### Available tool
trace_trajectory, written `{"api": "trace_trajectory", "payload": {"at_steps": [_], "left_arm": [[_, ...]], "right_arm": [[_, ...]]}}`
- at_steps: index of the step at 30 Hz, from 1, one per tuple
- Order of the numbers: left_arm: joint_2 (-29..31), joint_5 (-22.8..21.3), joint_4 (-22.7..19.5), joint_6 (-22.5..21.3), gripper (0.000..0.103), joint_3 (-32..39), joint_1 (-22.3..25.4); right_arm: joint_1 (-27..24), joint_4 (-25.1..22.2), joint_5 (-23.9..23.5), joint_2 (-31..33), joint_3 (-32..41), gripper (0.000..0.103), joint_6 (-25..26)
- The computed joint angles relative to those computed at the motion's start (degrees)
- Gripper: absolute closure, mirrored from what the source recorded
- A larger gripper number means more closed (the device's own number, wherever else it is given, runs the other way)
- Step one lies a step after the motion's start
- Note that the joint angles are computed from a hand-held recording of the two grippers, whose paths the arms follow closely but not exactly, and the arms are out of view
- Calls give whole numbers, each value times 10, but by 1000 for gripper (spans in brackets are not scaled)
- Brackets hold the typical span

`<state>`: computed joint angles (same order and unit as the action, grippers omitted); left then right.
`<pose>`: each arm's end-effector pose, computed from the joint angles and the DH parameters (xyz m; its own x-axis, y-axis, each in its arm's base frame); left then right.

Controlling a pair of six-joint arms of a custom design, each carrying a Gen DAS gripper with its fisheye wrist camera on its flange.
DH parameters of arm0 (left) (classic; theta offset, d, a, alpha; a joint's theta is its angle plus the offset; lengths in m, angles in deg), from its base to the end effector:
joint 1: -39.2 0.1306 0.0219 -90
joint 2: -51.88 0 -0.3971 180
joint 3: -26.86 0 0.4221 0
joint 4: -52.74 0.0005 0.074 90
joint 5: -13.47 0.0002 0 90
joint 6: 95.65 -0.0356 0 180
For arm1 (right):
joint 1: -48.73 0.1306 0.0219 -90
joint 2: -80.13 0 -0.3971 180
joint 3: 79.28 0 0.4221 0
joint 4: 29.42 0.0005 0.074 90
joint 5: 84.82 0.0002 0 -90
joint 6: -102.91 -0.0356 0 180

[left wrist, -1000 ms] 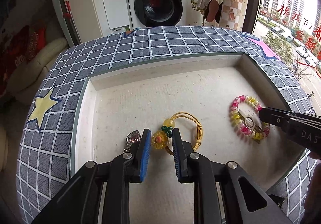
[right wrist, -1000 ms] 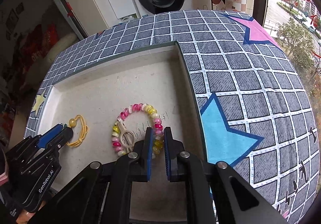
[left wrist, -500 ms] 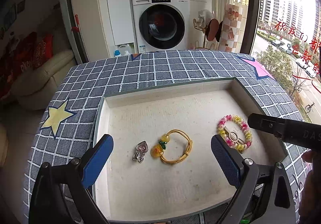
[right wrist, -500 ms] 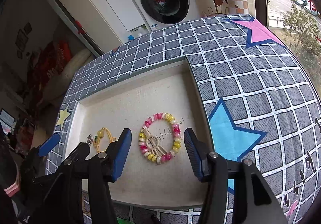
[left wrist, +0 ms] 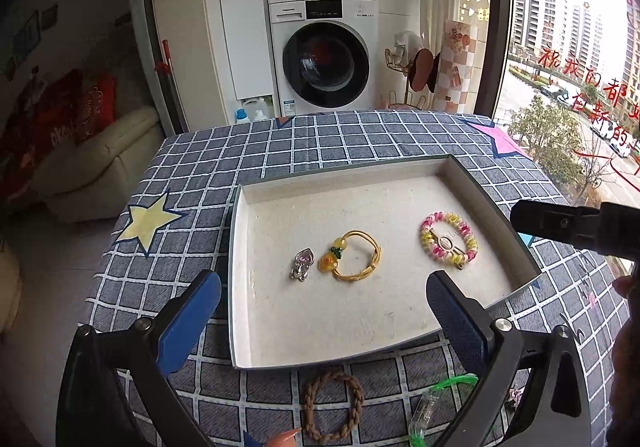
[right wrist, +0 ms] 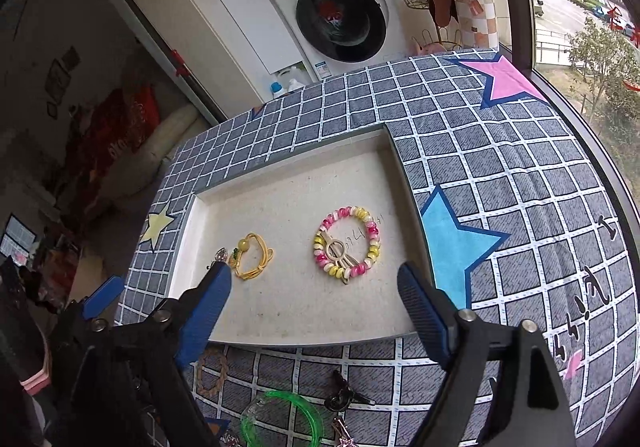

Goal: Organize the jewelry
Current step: 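Withdraw both tools from the tray back over the remaining jewelry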

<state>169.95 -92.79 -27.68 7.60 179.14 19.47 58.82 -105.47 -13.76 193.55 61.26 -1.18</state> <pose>0.5986 -0.2046 0.6401 -0.6939 0.0151 -0.7199 -0.0178 0.9991 0.0381 0.6144 0.1206 0.6061 -0.8114 0.0895 -0.5776 -0.1837 0.8991 0.3973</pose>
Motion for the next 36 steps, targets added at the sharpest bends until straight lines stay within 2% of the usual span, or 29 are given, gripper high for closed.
{"api": "trace_trajectory", "payload": {"at_steps": [2,4,6,11,15,18,22,28,32,36], "left_arm": [[-20,-4,8,1,0,-27,-1],[-40,-3,16,1,0,-53,-1],[-62,-7,27,0,0,-82,-2],[-123,-9,52,-3,0,-172,-3],[-164,-2,60,9,0,-236,0],[-187,32,55,19,0,-270,3],[-220,46,64,29,0,-323,-9],[-249,54,66,48,0,-381,-37],[-253,64,62,72,0,-398,-48],[-251,52,59,80,0,-404,-58]], "right_arm": [[0,8,3,-14,-12,12,3],[1,22,20,-33,-30,0,11],[5,38,33,-53,-49,0,19],[12,13,46,-79,-58,0,62],[12,6,50,-110,-89,0,74],[11,4,48,-133,-119,0,80],[9,1,53,-161,-161,0,94],[17,-5,92,-201,-232,0,125],[19,-8,103,-217,-270,0,134],[26,-14,126,-223,-294,0,145]]}}
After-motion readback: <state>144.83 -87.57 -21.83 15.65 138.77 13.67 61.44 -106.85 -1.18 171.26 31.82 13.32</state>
